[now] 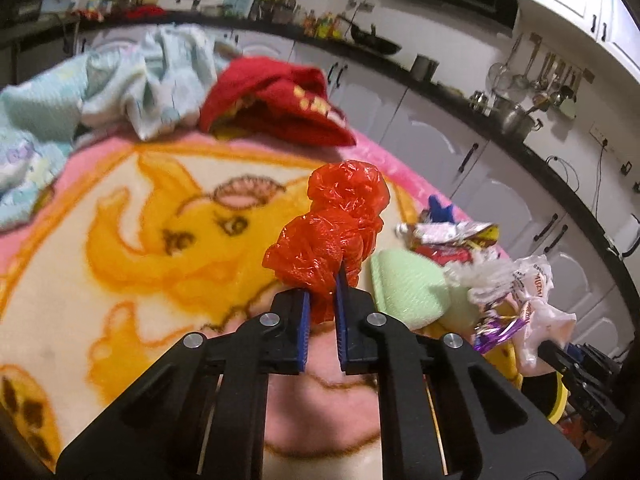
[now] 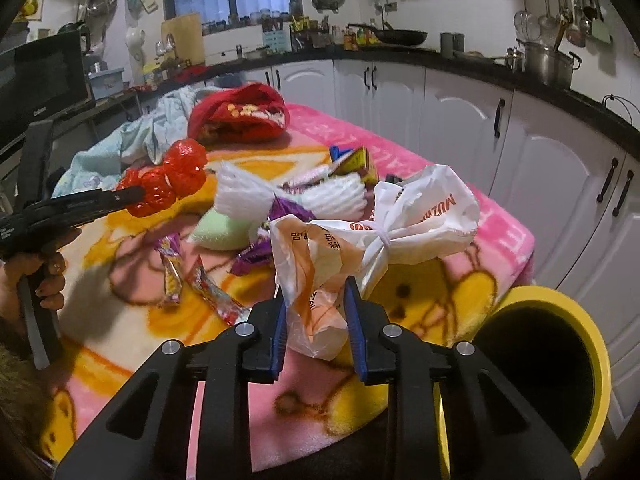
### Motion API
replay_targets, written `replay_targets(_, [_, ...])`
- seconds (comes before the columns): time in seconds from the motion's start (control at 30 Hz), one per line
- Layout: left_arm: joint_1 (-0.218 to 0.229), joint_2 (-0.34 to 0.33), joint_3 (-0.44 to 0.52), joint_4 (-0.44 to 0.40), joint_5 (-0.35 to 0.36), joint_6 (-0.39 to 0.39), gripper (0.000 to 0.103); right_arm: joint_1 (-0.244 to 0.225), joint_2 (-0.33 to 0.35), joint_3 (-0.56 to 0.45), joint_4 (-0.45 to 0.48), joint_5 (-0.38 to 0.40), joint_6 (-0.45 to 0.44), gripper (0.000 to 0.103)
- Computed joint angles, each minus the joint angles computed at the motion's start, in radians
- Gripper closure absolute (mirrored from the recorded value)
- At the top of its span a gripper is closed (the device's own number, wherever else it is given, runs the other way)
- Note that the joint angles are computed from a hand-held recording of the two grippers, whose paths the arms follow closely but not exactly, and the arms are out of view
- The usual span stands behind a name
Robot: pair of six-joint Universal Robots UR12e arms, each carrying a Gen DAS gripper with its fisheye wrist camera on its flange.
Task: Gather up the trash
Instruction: 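Carry both bags over the yellow bin and open both tools to drop them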
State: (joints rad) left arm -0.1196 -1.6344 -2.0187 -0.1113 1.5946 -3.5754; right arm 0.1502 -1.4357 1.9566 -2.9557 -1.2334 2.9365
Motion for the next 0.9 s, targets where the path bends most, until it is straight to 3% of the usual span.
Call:
replay_targets(0.1, [-0.017, 0.013, 0.000, 0.029, 0.032, 0.004, 0.097, -0.007, -0.009, 0.003, -0.021, 0.009, -0.001, 0.078])
replay_targets(0.4, [-0.068, 0.017, 0.030, 0.070, 0.034, 0.049, 0.097, -0.039, -0.039, 0.015, -0.048, 0.032, 0.008, 0.078])
replay_targets(0.9, [-0.163, -0.040, 0.115, 0.083, -0.024, 0.124, 0.097, -0.110, -0.100, 0.055, -0.041, 0.055, 0.028, 0.078])
